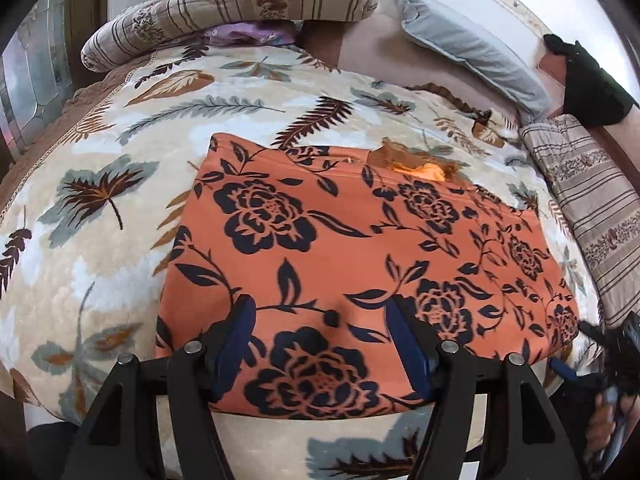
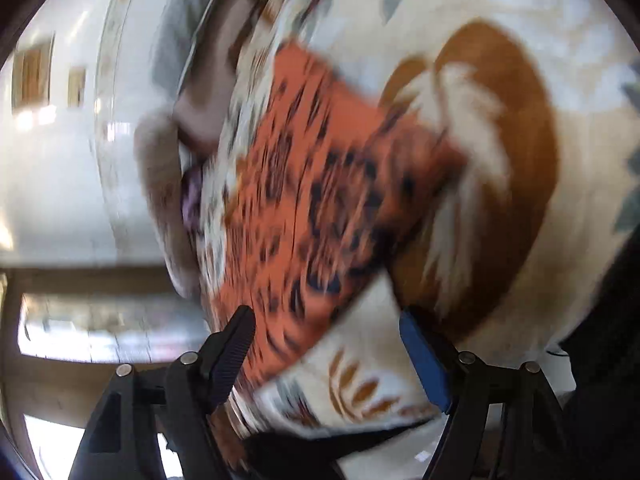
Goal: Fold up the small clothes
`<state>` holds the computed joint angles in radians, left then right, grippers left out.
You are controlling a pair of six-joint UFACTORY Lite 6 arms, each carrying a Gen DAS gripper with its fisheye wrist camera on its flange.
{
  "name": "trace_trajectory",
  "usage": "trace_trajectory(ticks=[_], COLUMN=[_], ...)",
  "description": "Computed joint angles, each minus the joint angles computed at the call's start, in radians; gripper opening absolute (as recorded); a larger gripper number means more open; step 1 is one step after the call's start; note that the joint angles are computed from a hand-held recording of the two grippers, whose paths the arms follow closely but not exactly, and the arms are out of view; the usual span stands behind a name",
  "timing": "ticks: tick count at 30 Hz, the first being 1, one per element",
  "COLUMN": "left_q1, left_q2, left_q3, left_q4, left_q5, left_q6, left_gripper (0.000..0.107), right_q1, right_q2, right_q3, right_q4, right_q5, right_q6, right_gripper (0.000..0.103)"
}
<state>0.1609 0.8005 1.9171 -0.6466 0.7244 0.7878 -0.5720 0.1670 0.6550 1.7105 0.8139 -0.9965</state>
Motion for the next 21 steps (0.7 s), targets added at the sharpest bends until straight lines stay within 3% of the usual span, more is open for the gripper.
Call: trace_trajectory(ticks=[3,4,5,6,7,10,12,14,16,17,18,19,21], left_q1=[-0.008,-0.011,-0.013,-0.015,-0.014,-0.013,-0.021,-0.043,-0.071,-0.086,-0.096,-0.100,-0.085], left_q2=[-0.010,-0.006,-0.005,-0.010,-0.021,-0.054,-0.032,0.061,0.127,0.098,0.071,0.038,0.005], left_q3=[-0.024,-0.024,-0.025,-0.033,-0.045,-0.079,-0.055,0.054,0.088,0.042,0.005,-0.032,-0.053], left_q4=[0.001,0.010,0.013,0.019,0.014,-0.022,-0.016,0.095,0.206,0.227,0.248,0.240,0.137], left_q5=[-0.010,-0.006,-0.004,-0.007,-0.014,-0.047,-0.047,-0.006,-0.028,-0.077,-0.105,-0.124,-0.108], left_q6=[-0.013,-0.024,-0.026,-0.032,-0.026,0.013,0.005,-0.097,-0.171,-0.144,-0.150,-0.145,-0.070], left_gripper=[0.068,0.068,0.068,0.068,0.068,0.068,0.069,0.069,0.069,0.069,0.069,0.069,0.069], right_q1=[0.011,0.014,0.024,0.038,0.054,0.114,0.129,0.084,0.022,0.009,-0.009,-0.029,-0.084], right_q2=[0.051,0.084,0.107,0.108,0.076,-0.087,-0.044,0.070,0.039,0.016,-0.041,-0.094,-0.195], right_q3=[0.072,0.100,0.122,0.141,0.133,0.108,0.151,0.199,0.161,0.159,0.143,0.122,0.121], right_q4=[0.023,0.001,-0.019,-0.058,-0.070,-0.175,-0.299,-0.330,-0.292,-0.332,-0.398,-0.440,-0.556], right_q5=[-0.027,-0.034,-0.049,-0.081,-0.123,-0.282,-0.310,-0.231,-0.176,-0.180,-0.207,-0.224,-0.259], right_q6=[-0.044,-0.025,-0.012,0.019,0.023,0.059,0.142,0.187,0.159,0.192,0.248,0.277,0.352], right_gripper=[0.076,0.070,0.027,0.011,0.011,0.011,0.015,0.023,0.032,0.044,0.070,0.076,0.077])
